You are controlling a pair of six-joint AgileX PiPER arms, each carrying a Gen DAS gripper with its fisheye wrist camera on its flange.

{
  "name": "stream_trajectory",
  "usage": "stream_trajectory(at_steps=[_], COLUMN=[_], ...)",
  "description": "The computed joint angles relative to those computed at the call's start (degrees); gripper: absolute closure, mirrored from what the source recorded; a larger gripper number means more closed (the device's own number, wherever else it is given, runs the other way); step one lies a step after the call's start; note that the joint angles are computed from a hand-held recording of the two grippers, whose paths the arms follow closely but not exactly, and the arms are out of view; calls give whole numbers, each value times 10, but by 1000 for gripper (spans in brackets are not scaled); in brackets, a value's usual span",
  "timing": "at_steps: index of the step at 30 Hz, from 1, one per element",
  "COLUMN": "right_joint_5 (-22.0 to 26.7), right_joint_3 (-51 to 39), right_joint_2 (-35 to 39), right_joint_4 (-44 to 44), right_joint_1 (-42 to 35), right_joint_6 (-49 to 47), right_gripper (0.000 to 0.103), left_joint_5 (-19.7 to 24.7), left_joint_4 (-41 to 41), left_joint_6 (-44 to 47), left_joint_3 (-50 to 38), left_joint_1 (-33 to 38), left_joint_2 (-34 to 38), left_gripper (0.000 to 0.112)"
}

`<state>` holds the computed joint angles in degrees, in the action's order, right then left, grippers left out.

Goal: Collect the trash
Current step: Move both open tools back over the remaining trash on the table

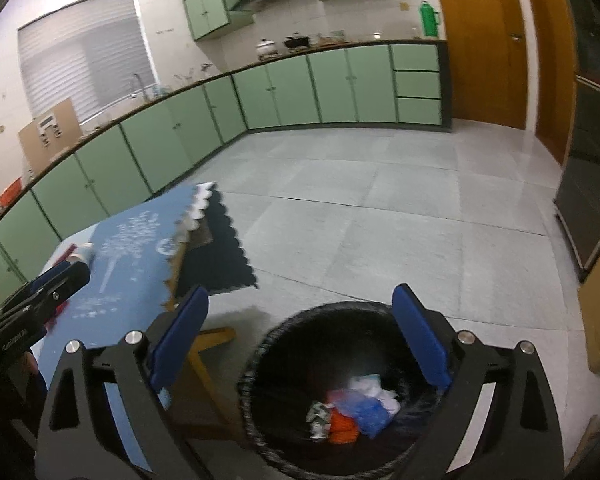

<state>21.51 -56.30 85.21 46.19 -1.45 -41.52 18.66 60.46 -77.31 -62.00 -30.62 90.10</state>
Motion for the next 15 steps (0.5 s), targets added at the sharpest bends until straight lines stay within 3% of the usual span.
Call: stream_trajectory(at_steps=[8, 15], right_joint_5=[-23, -41], right_joint_3=[-54, -129], right_joint_2=[37, 102], right_joint_4=[-142, -307], right_joint_1=[140, 269], right_joint_6=[169, 351], right_gripper=[12, 12], left_joint_5=[14, -11], left_joint_4=[-3, -34], left_joint_6=[24, 88], left_joint_3=[108, 187], left_joint_1=[108, 249], left_joint_2=[-113, -187], left_gripper=[36, 36])
